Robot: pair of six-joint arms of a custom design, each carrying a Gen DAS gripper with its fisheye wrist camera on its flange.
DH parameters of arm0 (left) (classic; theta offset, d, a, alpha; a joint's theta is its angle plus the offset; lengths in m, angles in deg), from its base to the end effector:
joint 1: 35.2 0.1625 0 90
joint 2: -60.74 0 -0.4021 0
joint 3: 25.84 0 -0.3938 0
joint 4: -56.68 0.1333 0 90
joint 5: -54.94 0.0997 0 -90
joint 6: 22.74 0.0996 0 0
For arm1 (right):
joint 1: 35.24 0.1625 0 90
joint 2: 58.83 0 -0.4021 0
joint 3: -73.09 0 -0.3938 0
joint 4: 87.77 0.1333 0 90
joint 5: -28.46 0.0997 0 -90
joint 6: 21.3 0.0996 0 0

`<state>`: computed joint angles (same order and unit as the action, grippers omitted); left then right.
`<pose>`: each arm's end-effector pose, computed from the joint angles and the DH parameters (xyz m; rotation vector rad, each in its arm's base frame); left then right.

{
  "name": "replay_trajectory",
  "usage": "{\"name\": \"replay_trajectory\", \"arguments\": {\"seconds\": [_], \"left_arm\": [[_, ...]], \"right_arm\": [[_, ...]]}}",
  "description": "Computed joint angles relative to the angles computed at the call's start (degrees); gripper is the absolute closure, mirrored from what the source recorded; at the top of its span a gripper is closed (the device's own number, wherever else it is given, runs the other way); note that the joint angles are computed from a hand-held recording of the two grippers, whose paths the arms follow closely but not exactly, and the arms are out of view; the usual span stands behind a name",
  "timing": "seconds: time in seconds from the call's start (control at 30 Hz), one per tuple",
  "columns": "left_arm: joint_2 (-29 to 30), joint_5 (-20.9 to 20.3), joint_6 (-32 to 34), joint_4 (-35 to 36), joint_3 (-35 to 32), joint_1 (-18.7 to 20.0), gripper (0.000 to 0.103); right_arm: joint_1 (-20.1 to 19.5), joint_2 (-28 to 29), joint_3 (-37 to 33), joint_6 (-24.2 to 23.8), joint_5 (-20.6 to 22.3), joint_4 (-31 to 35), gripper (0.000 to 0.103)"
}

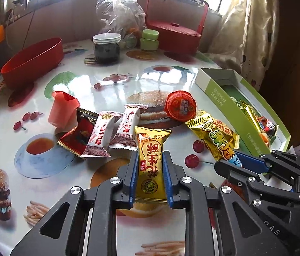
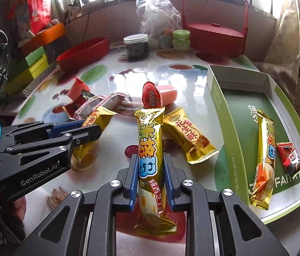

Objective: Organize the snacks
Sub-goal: 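Lift the peanut-candy packet with the left tool while the right tool lifts its yellow bar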

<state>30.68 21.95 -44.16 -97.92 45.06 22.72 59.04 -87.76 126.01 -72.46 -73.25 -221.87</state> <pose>-0.2194 -0.7583 0.0969 -0.0468 2.2572 -0.9697 0.1754 -0.8281 0.1396 1.2558 -2.4992 0.3409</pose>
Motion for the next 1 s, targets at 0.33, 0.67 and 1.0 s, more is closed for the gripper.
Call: {"name": "replay_trajectory", "arguments": {"seconds": [0.33,0.67,1.0], "left_arm": [[-0.7,0.5,2.8,-3.6,1.2,-1.4,0.081],[0.3,0.3,5.5,-4.5,-0.7,-2.3,0.081],[2.6,-1.4,9.6,-5.5,-4.8,-2.6,0.081]], "right_arm": [[0.0,-2.5,2.8,0.6,1.3,-2.3,0.082],[0.0,-4.0,3.6,1.6,2.6,-3.9,0.082],[-0.7,-4.8,2.6,3.5,2.7,-6.0,0.082]]}}
